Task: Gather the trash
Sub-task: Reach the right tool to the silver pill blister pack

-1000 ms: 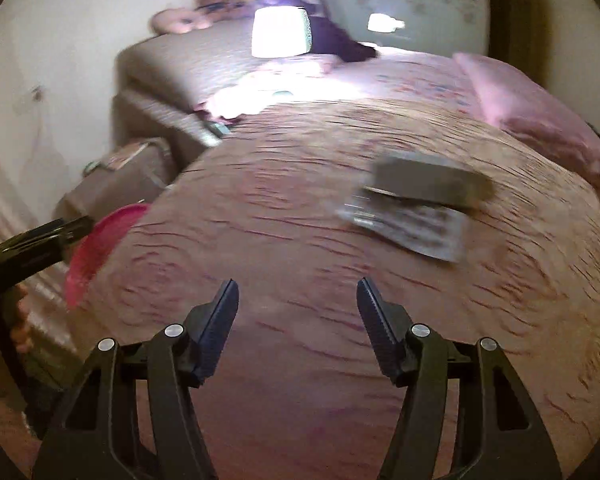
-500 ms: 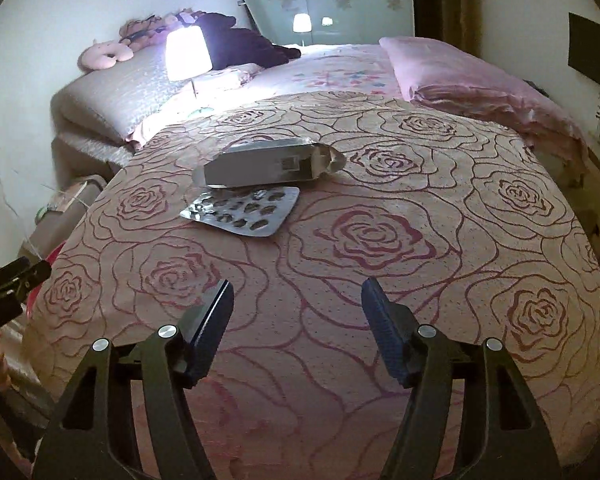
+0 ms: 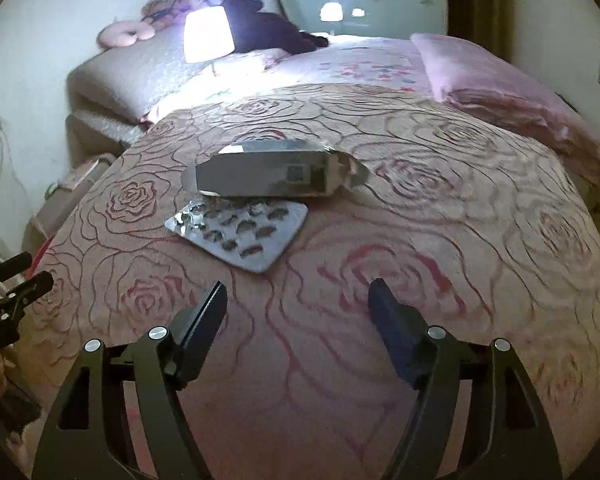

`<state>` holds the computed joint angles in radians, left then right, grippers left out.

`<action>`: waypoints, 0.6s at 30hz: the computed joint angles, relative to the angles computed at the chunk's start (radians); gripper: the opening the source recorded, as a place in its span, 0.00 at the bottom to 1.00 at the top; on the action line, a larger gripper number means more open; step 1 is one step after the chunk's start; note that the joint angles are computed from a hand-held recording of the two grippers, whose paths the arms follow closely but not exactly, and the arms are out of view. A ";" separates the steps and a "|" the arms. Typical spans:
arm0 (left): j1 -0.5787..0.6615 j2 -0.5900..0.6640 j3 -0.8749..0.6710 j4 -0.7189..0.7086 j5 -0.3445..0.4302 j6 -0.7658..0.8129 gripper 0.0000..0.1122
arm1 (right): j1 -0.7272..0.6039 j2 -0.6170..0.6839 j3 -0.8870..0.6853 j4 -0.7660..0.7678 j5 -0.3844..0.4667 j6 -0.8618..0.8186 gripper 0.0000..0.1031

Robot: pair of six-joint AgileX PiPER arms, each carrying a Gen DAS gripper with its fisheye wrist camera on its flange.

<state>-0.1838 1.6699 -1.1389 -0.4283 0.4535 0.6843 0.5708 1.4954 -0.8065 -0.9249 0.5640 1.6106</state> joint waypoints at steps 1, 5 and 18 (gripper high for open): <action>0.001 0.003 -0.002 0.000 0.001 0.000 0.68 | -0.026 0.004 -0.012 0.050 -0.028 -0.072 0.78; 0.004 0.018 -0.012 0.003 0.009 -0.006 0.68 | -0.088 0.041 -0.077 0.136 -0.082 -0.287 0.78; 0.025 0.042 -0.029 -0.005 0.016 -0.004 0.68 | -0.109 0.118 -0.180 0.421 -0.166 -0.763 0.76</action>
<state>-0.1587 1.7122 -1.1680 -0.4329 0.4692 0.6804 0.4618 1.6138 -0.9860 -0.5039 0.3979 0.8478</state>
